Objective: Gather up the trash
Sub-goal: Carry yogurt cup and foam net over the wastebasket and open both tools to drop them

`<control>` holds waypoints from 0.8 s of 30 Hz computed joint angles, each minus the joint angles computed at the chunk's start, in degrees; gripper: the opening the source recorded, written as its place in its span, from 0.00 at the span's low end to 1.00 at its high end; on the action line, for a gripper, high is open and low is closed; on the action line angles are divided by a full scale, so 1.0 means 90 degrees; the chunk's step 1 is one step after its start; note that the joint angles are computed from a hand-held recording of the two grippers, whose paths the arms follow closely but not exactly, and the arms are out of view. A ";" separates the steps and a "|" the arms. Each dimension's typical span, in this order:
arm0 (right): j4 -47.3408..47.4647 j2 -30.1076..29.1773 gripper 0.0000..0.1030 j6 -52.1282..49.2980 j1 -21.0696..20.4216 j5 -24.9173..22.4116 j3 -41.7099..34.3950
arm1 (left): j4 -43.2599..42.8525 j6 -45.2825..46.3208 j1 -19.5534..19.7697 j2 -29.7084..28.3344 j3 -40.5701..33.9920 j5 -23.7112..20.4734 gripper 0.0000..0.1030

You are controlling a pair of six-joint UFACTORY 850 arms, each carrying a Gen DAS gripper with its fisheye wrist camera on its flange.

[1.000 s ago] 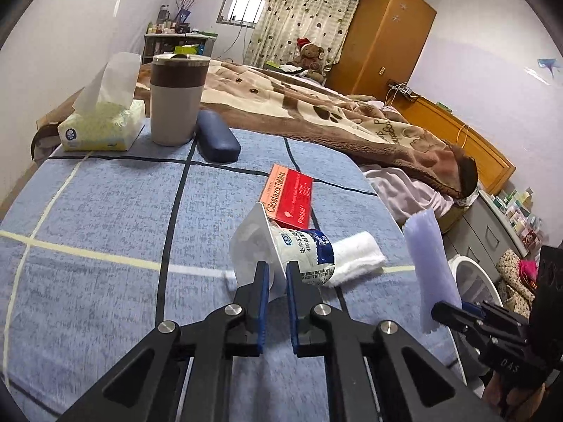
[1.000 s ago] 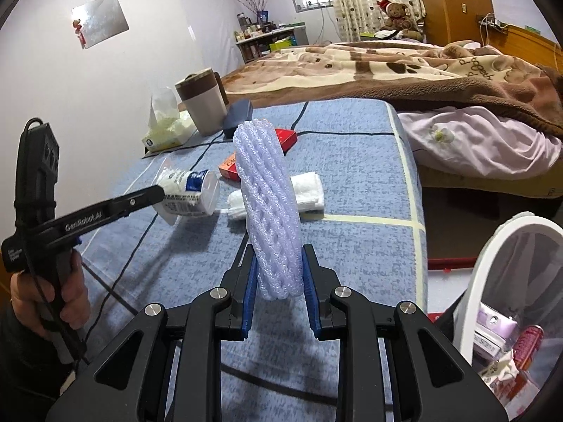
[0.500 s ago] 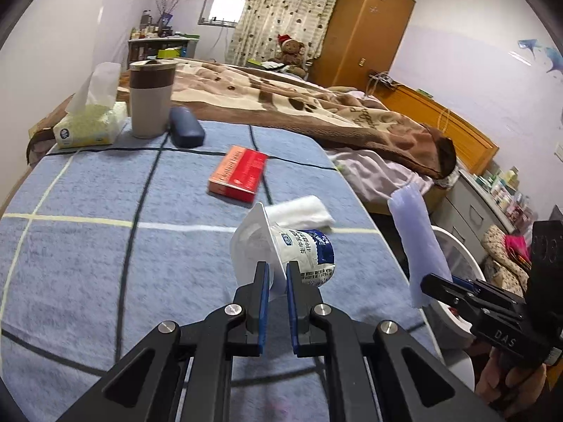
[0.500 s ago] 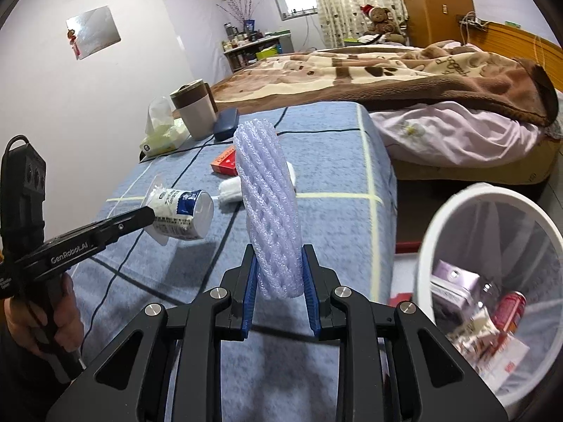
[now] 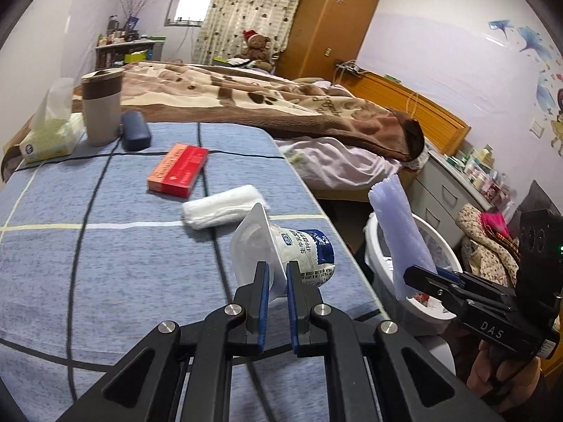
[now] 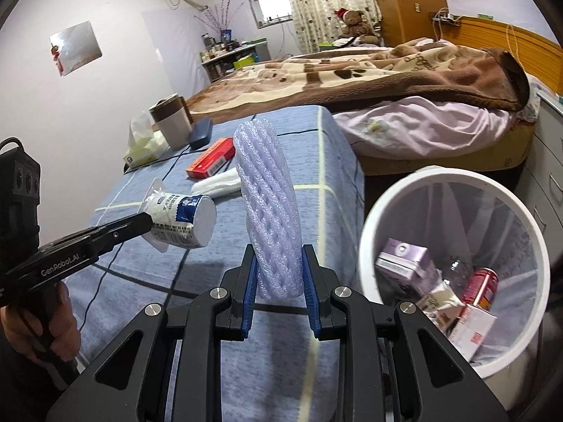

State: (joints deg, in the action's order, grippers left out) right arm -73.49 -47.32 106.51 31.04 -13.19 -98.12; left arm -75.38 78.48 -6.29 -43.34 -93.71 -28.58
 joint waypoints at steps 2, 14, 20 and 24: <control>-0.0285 0.0077 0.24 0.0338 -0.0011 -0.0033 0.0135 | 0.0053 -0.0008 -0.0069 -0.0002 -0.0020 -0.0023 0.09; -0.1414 0.0570 0.24 0.1961 -0.0120 -0.0431 0.0988 | 0.0456 -0.0120 -0.0555 -0.0202 -0.0372 -0.0334 0.09; -0.1524 0.0789 0.24 0.2361 -0.0186 -0.0639 0.1383 | 0.0680 -0.0233 -0.0793 -0.0399 -0.0660 -0.0562 0.09; -0.1536 0.0888 0.24 0.2550 -0.0219 -0.0735 0.1581 | 0.0841 -0.0333 -0.0924 -0.0526 -0.0870 -0.0682 0.09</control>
State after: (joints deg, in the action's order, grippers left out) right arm -87.32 -39.33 129.47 29.07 -19.81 -83.89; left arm -67.81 75.48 -14.60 -48.07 -101.54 -34.72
